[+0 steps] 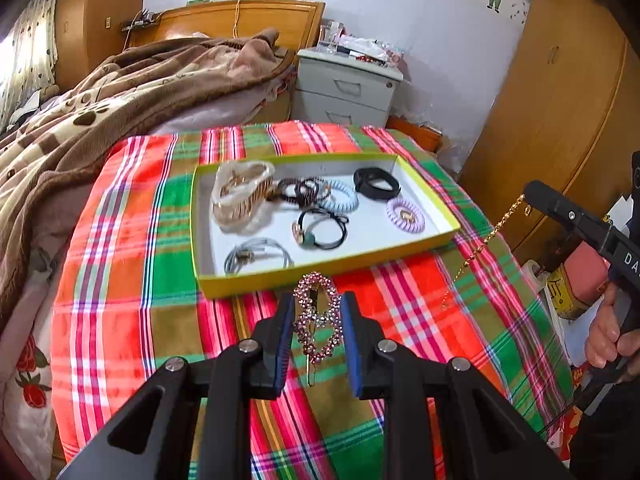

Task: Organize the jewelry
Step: 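Carry the rhinestone clip into the box with left tool while right tool carries the gold chain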

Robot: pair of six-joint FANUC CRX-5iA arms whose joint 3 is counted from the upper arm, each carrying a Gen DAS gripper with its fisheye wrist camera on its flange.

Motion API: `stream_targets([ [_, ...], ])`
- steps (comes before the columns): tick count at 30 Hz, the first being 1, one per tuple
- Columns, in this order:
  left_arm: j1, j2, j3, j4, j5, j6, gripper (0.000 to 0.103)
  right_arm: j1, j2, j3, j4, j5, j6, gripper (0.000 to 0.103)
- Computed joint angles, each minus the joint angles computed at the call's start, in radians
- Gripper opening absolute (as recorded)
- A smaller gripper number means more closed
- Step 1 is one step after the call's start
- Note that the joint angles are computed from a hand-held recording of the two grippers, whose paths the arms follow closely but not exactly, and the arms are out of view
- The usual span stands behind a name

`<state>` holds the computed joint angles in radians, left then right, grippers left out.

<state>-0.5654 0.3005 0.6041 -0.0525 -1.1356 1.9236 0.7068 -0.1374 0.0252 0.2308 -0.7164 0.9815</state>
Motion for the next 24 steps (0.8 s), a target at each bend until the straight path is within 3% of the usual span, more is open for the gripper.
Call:
stream_targets([
  [16, 0.023, 0.133, 0.227, 0.017, -0.051, -0.063, 0.024, -0.042, 0.092, 0.164, -0.026, 0.042, 0.091, 0.010],
  [24, 0.029, 0.205, 0.307, 0.040, -0.089, -0.077, 0.024, -0.077, 0.169, 0.266, -0.109, -0.007, 0.169, 0.010],
])
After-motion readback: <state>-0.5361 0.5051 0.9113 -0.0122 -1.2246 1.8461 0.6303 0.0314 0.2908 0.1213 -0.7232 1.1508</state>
